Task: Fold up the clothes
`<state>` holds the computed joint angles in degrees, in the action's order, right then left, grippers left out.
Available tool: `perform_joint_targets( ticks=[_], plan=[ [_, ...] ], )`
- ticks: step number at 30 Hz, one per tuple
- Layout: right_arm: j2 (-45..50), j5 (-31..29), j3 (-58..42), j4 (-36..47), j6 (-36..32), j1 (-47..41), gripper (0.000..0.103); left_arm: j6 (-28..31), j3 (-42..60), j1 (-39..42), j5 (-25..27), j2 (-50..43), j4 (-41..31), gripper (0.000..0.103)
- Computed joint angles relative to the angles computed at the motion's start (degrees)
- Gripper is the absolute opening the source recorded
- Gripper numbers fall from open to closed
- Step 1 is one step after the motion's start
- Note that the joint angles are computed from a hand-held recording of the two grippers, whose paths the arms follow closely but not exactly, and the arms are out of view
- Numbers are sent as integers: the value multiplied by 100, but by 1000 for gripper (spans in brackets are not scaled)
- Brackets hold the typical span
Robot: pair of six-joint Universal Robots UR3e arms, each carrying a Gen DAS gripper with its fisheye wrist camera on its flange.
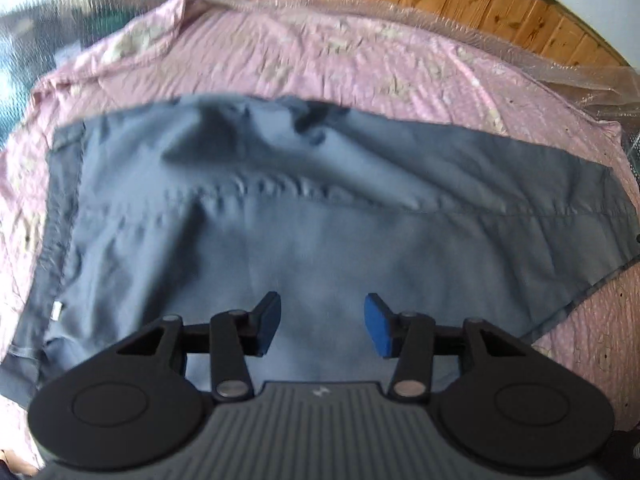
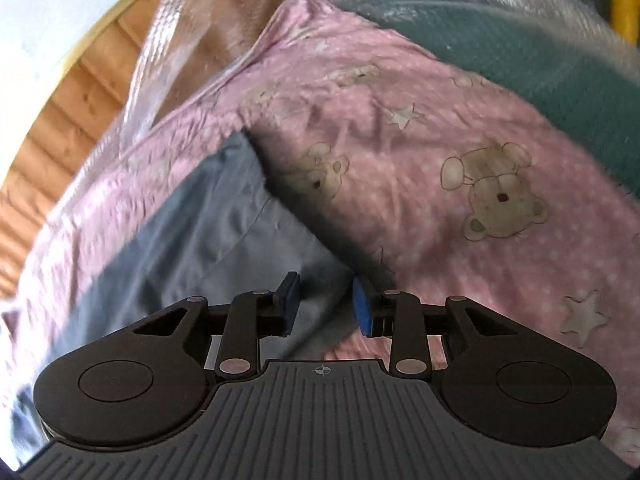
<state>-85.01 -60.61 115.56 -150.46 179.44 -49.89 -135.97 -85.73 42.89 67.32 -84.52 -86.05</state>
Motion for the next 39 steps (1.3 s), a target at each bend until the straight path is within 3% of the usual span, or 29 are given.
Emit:
perform_joint_targets(
  ticks=[2,6,12,13,14,15,16,18,19,22,25,27,29,30,32,33,34,35,36,39],
  plan=[
    [119,5,-165,40,-153,116,5,28,-119,151,-64,236,-52,49],
    [380,-943,-381,-275,-647,535,4,119,-484,907,-160,909,-340,49],
    [658,-2106,-548,-774,-841,1320,5,772,-872,2937,-232,1871,-1242,51],
    [682,-2365,-674,-663,-792,1468,12,773,-881,3222,-248,1852,-1211,53],
    [606,-2771,-703,-710,-663,1672,30,752,-883,3487,-259,1811,-1158,56],
    [496,-3274,-702,-819,-506,1913,40,709,-877,3730,-267,1748,-1083,58],
    [320,-3627,-626,-998,-409,2177,45,643,-862,3953,-270,1666,-987,60],
    [-25,-4239,-505,-1387,-299,2776,45,136,-727,4027,-345,1087,-631,60],
    [-198,-4224,-527,-1355,-258,3073,45,-74,-632,3998,-413,784,-508,60],
    [-267,-3355,-1016,-674,-150,4150,44,-468,-351,3735,-538,-40,-90,60],
    [626,-2910,-1956,-194,-77,5512,43,-638,-95,3544,-553,-724,288,58],
    [1426,-2738,-2736,113,98,6134,38,-753,90,3465,-388,-1178,572,46],
    [2132,-2719,-3428,584,345,6459,31,-480,151,3662,-422,-1521,431,42],
    [2353,-2787,-3612,809,483,6510,31,-50,114,3853,-636,-1558,300,42],
    [2320,-2978,-3304,573,575,6447,25,676,361,4019,-767,-1664,-180,42],
    [2268,-3172,-3221,562,552,6428,26,1018,678,4075,-770,-1817,-579,42],
    [2239,-3383,-3328,836,621,6387,34,1358,1084,4122,-752,-2019,-1029,45],
    [2232,-3570,-3511,1207,755,6324,48,1702,1639,4153,-695,-2303,-1504,52],
    [2242,-3754,-3715,1587,894,6261,52,2039,2238,4180,-628,-2612,-1987,52],
    [2703,-4442,-5209,3211,1142,6278,46,2978,4038,4272,-694,-3411,-2935,52]
  ],
)
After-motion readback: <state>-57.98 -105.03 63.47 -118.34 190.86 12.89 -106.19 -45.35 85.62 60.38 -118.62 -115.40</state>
